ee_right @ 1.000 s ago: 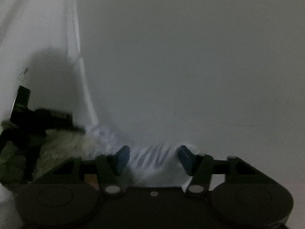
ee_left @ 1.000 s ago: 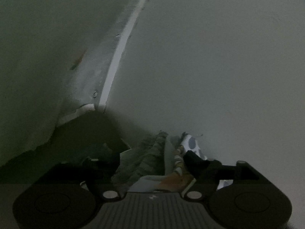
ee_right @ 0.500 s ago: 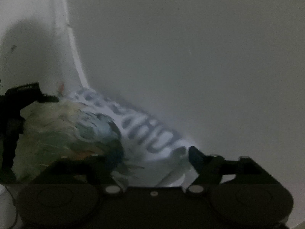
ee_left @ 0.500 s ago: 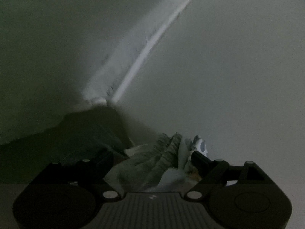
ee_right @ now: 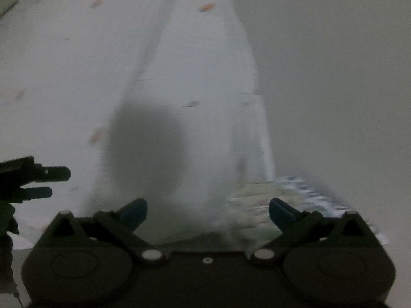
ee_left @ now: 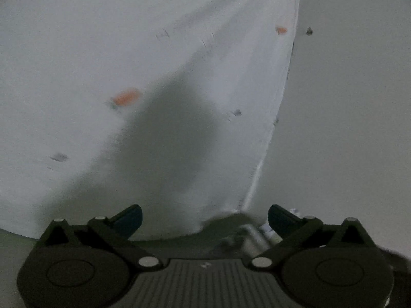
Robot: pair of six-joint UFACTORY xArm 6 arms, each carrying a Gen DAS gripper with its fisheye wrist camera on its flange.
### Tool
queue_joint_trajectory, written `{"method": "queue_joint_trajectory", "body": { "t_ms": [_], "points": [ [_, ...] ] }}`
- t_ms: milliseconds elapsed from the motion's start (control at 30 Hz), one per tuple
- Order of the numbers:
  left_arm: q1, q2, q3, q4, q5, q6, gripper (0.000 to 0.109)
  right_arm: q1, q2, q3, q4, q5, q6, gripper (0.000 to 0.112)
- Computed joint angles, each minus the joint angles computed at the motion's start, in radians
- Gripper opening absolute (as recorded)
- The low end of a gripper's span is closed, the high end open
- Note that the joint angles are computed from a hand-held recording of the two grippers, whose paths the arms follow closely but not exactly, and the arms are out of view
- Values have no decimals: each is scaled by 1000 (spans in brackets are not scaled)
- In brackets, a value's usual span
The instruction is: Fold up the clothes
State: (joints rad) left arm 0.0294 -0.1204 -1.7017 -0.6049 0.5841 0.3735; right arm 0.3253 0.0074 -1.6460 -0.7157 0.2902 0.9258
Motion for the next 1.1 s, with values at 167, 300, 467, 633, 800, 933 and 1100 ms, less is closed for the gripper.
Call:
{"method": "queue_joint_trajectory", "body": {
  "t_ms": [167, 300, 467, 633, 800, 933, 1100],
  "points": [
    [227, -199, 130, -156, 178, 126, 103, 173, -30, -25, -160, 126, 145, 103],
    [413, -276, 165, -174, 325, 175, 103, 329, -60, -33, -271, 288, 211, 103],
    [644, -341, 238, -317, 490, 255, 103, 514, -109, -7, -339, 444, 286, 103],
    [830, -397, 298, -353, 601, 346, 103, 688, -87, -55, -352, 632, 331, 103],
    [1013, -420, 325, -429, 739, 474, 103, 836, -60, -92, -372, 804, 360, 103],
    [1150, -392, 283, -445, 900, 506, 103, 939, -28, -132, -378, 911, 369, 103],
    [1248, -406, 296, -424, 998, 574, 103, 1039, 11, -176, -364, 1009, 368, 103]
  ]
}}
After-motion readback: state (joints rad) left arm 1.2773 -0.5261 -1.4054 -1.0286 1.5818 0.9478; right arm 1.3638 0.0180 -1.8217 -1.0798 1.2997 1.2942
